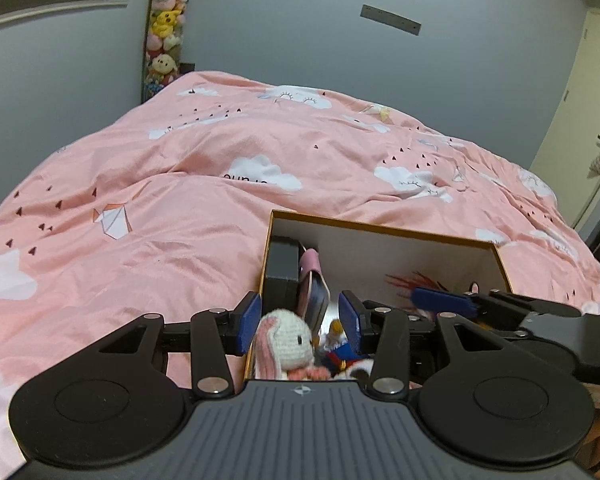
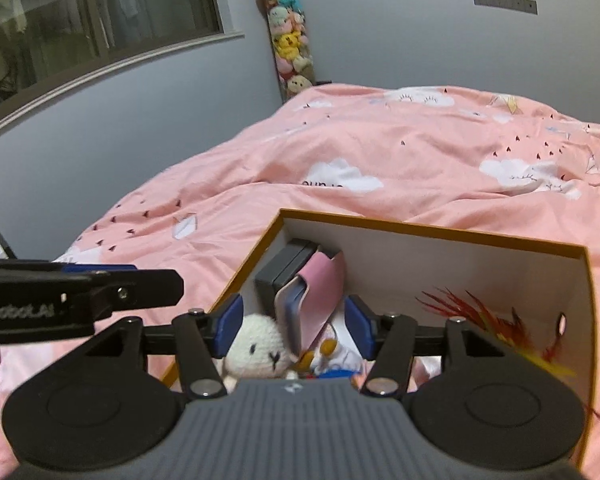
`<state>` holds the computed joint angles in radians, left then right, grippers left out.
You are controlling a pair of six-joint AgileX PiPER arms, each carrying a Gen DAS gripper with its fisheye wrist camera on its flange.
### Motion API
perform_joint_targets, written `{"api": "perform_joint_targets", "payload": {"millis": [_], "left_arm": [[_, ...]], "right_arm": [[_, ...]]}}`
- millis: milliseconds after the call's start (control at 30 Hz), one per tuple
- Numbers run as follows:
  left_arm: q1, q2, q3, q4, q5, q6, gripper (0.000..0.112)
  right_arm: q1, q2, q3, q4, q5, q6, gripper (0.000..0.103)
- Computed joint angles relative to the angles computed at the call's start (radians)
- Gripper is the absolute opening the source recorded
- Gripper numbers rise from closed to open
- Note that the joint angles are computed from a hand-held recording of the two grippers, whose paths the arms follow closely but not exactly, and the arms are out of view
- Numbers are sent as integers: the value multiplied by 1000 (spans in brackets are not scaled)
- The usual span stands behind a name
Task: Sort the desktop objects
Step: 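Move both grippers back to the small boxes beside the tan box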
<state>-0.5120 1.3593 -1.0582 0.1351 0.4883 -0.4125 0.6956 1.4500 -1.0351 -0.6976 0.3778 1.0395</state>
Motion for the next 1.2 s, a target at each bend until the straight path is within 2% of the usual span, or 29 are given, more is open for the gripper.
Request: {"api": "perform_joint_targets", "payload": {"millis": [67,133,267,333,467,567,633,867,1200], "left_arm": [[-25,-35,29,53,12,-38,50],[-59,-68,59,129,31,-102,52],[-92,-122,118,162,57,-131,54],[-95,-145,148,135,70,-101,55],[-90,-166,194,56,109,-42,56],[-80,-152,209,24,147,-23,56],[-84,-156,228,38,145,-39,56],[-91,-145,243,55,131,-55,61],[-78,-112,252,43,119,-55,61]], "right_arm": [[40,-48,47,-107,22,112,61],[104,-87,88,-241,81,255,65],[218,-150,145,-323,187,339,67],[248,-172,152,-267,221,311,69],[278,-192,174,-139,228,218,69],[280,-159,165,-22,248,145,69],[276,-120,145,50,272,96,67],[216,-18,130,283,225,-92,66],[157,129,67,472,207,-274,65]]}}
